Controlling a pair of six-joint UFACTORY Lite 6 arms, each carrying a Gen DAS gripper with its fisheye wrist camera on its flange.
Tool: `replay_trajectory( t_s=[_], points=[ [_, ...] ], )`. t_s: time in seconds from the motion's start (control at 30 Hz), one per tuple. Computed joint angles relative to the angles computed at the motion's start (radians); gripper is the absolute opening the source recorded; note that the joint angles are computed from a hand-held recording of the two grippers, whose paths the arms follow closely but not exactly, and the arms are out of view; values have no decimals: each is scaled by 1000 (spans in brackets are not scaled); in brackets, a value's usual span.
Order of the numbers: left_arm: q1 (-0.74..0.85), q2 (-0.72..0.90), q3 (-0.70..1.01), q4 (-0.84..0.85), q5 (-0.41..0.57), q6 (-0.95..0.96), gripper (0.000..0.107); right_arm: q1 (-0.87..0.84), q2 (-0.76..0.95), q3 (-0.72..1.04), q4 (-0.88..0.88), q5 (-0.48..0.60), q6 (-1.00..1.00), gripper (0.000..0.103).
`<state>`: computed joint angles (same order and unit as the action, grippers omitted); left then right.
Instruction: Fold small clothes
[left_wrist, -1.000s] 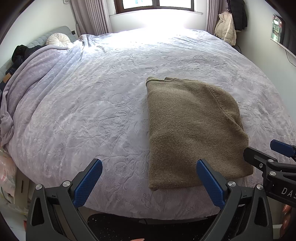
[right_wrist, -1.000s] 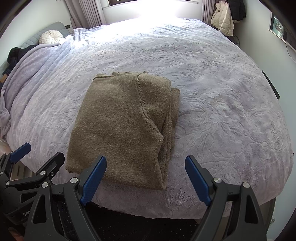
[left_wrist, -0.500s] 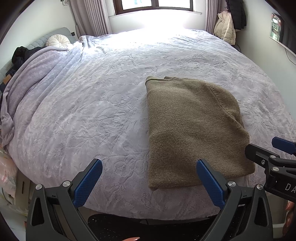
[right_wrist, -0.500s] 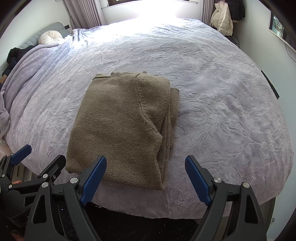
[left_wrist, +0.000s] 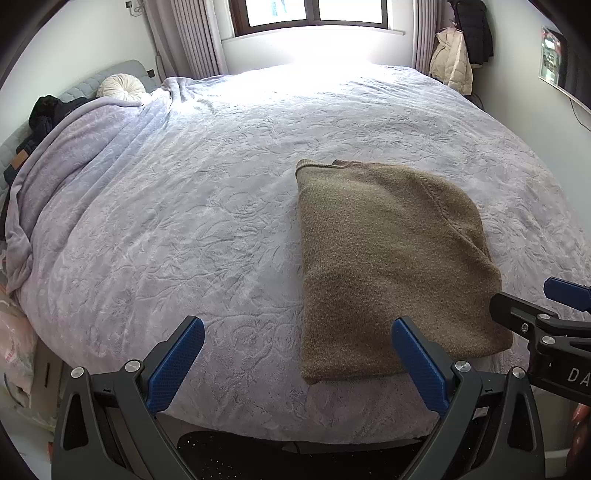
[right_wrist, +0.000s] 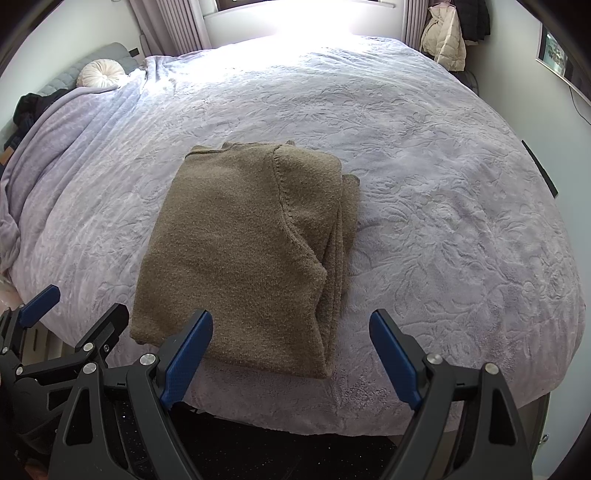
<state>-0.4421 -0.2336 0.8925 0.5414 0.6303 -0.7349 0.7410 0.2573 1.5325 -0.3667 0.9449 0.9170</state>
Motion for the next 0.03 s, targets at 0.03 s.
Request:
replay_trajectory(
  t_s=[0.03],
  points=[
    [3, 1, 2, -5, 0, 9, 102, 0, 0, 0, -1, 0, 0, 89]
  ],
)
